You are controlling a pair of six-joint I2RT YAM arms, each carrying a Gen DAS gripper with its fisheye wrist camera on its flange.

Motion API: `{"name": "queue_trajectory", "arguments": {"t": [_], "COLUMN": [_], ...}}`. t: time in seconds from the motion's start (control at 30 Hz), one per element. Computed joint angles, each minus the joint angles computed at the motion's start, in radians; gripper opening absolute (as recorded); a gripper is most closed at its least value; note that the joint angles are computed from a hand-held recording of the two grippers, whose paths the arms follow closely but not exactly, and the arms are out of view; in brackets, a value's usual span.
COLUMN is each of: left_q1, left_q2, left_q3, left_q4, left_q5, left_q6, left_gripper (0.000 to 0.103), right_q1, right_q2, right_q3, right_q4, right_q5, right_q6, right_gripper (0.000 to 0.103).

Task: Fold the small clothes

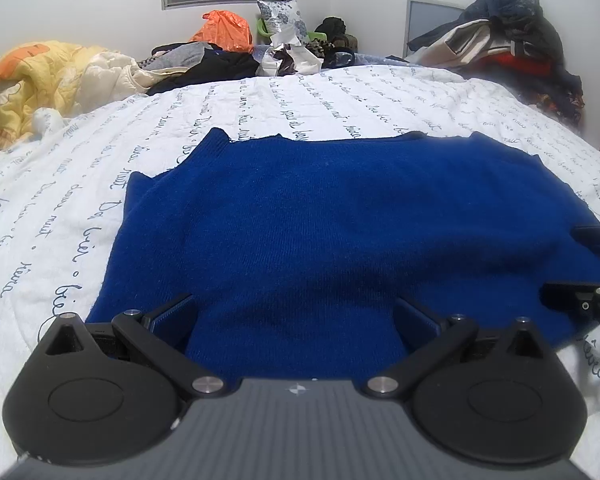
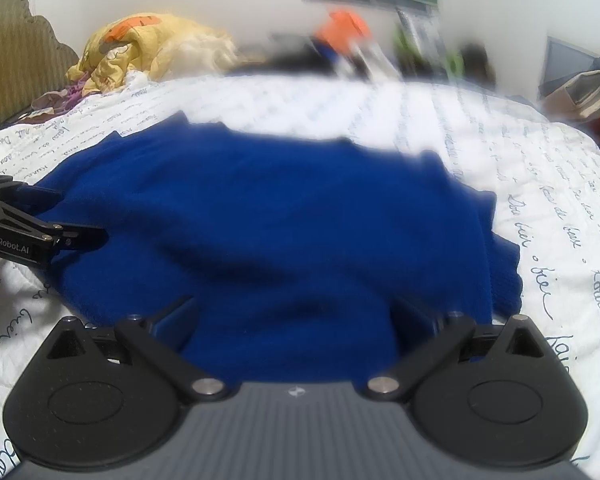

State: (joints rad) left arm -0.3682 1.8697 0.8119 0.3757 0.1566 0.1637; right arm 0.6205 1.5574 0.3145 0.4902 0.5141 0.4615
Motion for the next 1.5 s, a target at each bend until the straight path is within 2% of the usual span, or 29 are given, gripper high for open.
{"name": "queue_trajectory", "arguments": {"t": [0.2,0.33,0.43,0.6,0.83,0.9,1.0,1.1,1.2,1.27,1.4,1.5], "left_q1": [0.012,0.018,0.034,0.092,0.191,0.214,0.273,0.361,0.430,0.432,0.382,0.316], "left_q2": [-0.089,-0.189,-0.212,-0.209,-0.227,-0.239,-0.245,-0.199,-0.136,-0.134,-0.150,-0.166], "left_q3": [-0.118,-0.258,-0.275,-0.269,-0.295,-0.295,-0.249,-0.190,-0.165,-0.152,-0.131,-0.117], "left_q4": [0.023,0.073,0.051,0.054,0.096,0.084,0.006,-0.018,0.045,0.044,0.003,-0.028], "left_q5": [-0.021,-0.036,-0.027,0.018,0.136,0.173,0.271,0.415,0.525,0.518,0.465,0.349], "left_q6": [-0.053,-0.035,-0.018,-0.107,-0.253,-0.306,-0.424,-0.609,-0.821,-0.882,-0.903,-0.878], "left_gripper": [0.103,0.103,0.103,0.103,0.103,0.103,0.103,0.103,0.103,0.103,0.103,0.103], "right_q1": [-0.009,-0.007,0.003,0.008,0.014,0.015,0.015,0.023,0.022,0.020,0.013,0.005], "right_q2": [-0.016,-0.022,-0.017,-0.018,-0.023,-0.023,-0.024,-0.025,-0.027,-0.029,-0.035,-0.042], "right_q3": [-0.018,-0.022,-0.005,-0.002,-0.008,-0.008,-0.009,-0.007,-0.009,-0.012,-0.021,-0.032], "right_q4": [0.014,0.004,-0.028,-0.039,-0.044,-0.045,-0.046,-0.055,-0.054,-0.050,-0.034,-0.018], "right_q5": [-0.002,0.013,0.031,0.037,0.050,0.051,0.052,0.066,0.065,0.062,0.049,0.036], "right_q6": [0.013,0.029,0.027,0.033,0.047,0.046,0.047,0.053,0.053,0.052,0.049,0.047], "right_gripper": [0.103,0.103,0.103,0.103,0.103,0.103,0.103,0.103,0.103,0.103,0.103,0.103]}}
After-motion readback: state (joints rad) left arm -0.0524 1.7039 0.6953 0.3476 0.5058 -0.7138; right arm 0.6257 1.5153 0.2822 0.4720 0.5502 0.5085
